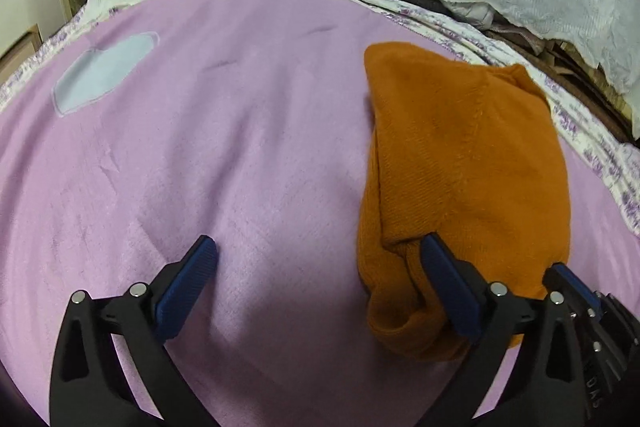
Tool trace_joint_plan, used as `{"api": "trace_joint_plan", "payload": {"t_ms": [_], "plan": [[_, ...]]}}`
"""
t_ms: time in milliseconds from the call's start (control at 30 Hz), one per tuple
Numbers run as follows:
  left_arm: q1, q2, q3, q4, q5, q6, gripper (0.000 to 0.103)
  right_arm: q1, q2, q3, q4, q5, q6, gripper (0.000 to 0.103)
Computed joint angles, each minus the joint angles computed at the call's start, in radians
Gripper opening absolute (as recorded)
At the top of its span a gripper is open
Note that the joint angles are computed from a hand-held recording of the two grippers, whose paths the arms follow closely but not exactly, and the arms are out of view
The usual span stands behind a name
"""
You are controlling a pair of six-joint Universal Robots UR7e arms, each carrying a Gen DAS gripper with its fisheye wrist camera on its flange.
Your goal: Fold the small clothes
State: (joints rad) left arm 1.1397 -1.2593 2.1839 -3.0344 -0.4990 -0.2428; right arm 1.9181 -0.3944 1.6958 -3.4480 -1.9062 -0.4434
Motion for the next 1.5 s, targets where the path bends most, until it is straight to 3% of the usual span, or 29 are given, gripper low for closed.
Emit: {"api": "trace_joint_plan", "payload": {"t_ms": [100, 200, 333, 400, 500, 567, 700, 933, 1000, 1100, 1167, 1367, 1433, 1500], "plan": [[-0.018, 0.025, 0.012, -0.036, 0.057, 0.027, 0.099, -0.01, -0.007, 0.015, -0.001, 0.021, 0.0, 0.01], [-0.023, 0.005, 0.023, -0.021, 0.053, 0.008, 0.099, -0.019, -0.022, 0.029, 0.013, 0.049, 0.009, 0.01], [-0.055, -0.027, 0.036, -0.073, 0.08, 0.011, 0.098, -0.044, -0.075, 0.042, 0.074, 0.145, 0.086, 0.009], [-0.078, -0.039, 0.041, -0.138, 0.065, 0.051, 0.098, -0.059, -0.098, 0.036, 0.086, 0.2, 0.13, 0.011], [-0.101, -0.036, 0.028, -0.158, -0.004, 0.086, 0.098, -0.072, -0.1, -0.02, 0.095, 0.217, 0.186, 0.009], [-0.108, 0.009, 0.001, -0.125, -0.015, 0.126, 0.098, -0.085, -0.081, -0.094, 0.152, 0.223, 0.235, 0.008], [-0.075, 0.139, -0.045, -0.103, 0.03, 0.171, 0.099, -0.099, 0.0, -0.265, 0.304, 0.218, 0.282, 0.005], [-0.011, 0.074, -0.05, -0.022, -0.151, 0.088, 0.099, -0.13, 0.161, -0.598, 0.495, 0.238, 0.38, 0.0], [-0.013, 0.085, -0.051, -0.035, -0.143, 0.096, 0.099, -0.137, 0.178, -0.635, 0.497, 0.244, 0.381, 0.0], [-0.015, 0.089, -0.052, -0.044, -0.145, 0.099, 0.099, -0.144, 0.17, -0.614, 0.402, 0.211, 0.387, 0.001], [-0.016, 0.076, -0.042, -0.054, -0.159, 0.096, 0.099, -0.154, 0.141, -0.572, 0.378, 0.259, 0.399, 0.001], [-0.051, 0.036, 0.011, -0.24, -0.137, 0.151, 0.099, -0.112, 0.057, -0.413, 0.29, 0.32, 0.229, 0.004], [-0.049, 0.034, 0.005, -0.214, -0.109, 0.127, 0.099, -0.095, 0.066, -0.425, 0.335, 0.327, 0.185, 0.004], [-0.022, 0.039, -0.025, -0.079, -0.091, 0.037, 0.099, -0.083, 0.093, -0.464, 0.396, 0.306, 0.165, 0.004]]}}
